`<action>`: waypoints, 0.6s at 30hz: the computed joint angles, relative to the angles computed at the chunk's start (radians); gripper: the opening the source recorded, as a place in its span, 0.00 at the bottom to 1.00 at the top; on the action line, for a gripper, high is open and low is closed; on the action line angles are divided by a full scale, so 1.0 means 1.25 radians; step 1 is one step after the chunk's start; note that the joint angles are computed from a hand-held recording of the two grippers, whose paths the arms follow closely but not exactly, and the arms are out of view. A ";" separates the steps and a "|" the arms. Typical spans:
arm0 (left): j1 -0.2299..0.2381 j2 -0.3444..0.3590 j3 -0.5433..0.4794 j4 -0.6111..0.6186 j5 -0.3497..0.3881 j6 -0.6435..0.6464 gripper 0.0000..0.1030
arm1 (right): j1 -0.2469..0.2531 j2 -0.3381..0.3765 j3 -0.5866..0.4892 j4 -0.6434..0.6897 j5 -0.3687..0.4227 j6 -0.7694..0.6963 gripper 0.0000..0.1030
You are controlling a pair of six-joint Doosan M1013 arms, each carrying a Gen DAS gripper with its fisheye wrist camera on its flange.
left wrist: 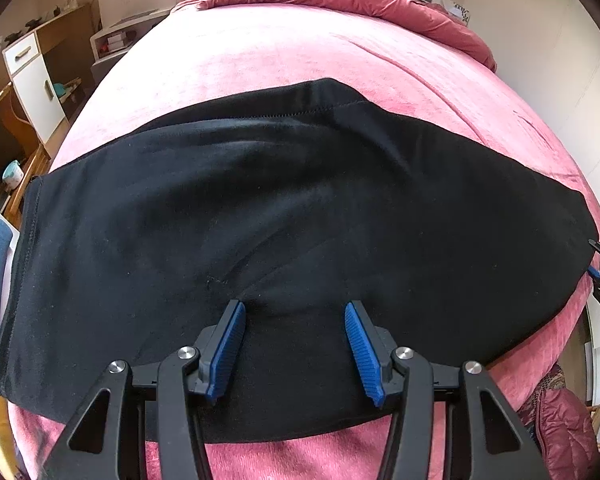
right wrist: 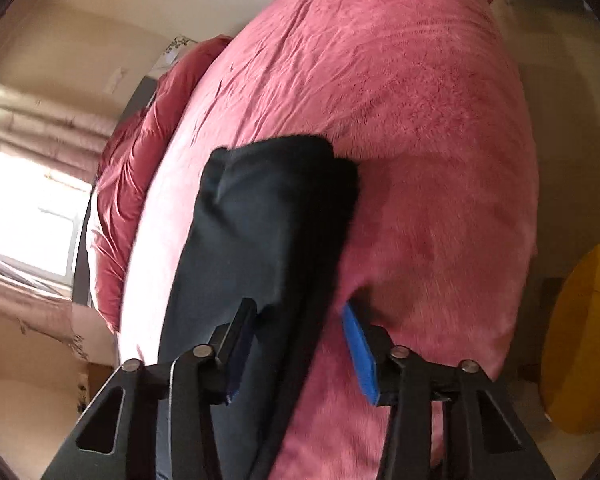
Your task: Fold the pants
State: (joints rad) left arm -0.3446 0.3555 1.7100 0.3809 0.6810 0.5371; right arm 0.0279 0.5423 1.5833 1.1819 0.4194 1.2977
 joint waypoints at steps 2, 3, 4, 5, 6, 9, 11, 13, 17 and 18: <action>0.004 0.000 -0.001 -0.015 -0.002 0.009 0.51 | -0.008 0.013 -0.014 0.043 0.007 -0.021 0.41; 0.007 0.002 -0.004 -0.026 -0.001 0.020 0.51 | -0.010 0.020 -0.024 0.031 0.010 -0.005 0.35; 0.009 0.003 -0.006 -0.035 0.001 0.029 0.51 | -0.007 0.025 -0.037 -0.013 0.010 0.033 0.31; 0.012 0.004 -0.008 -0.044 0.003 0.038 0.51 | -0.004 0.031 -0.055 -0.056 0.016 0.064 0.22; 0.016 0.004 -0.011 -0.056 0.005 0.053 0.51 | -0.003 0.031 -0.063 -0.092 0.021 0.080 0.16; 0.026 0.003 -0.014 -0.080 -0.001 0.086 0.51 | 0.012 0.021 -0.081 -0.171 0.010 0.073 0.13; 0.031 -0.004 -0.008 -0.082 -0.015 0.086 0.51 | 0.022 0.007 -0.090 -0.157 0.014 0.000 0.13; 0.034 -0.017 0.004 -0.083 -0.029 0.076 0.51 | 0.033 -0.008 -0.095 -0.146 0.024 -0.068 0.13; 0.049 -0.035 0.020 -0.100 -0.062 0.075 0.51 | 0.067 -0.034 -0.115 -0.173 0.060 -0.163 0.13; 0.052 -0.040 0.023 -0.104 -0.068 0.079 0.51 | 0.077 -0.043 -0.108 -0.165 0.066 -0.190 0.13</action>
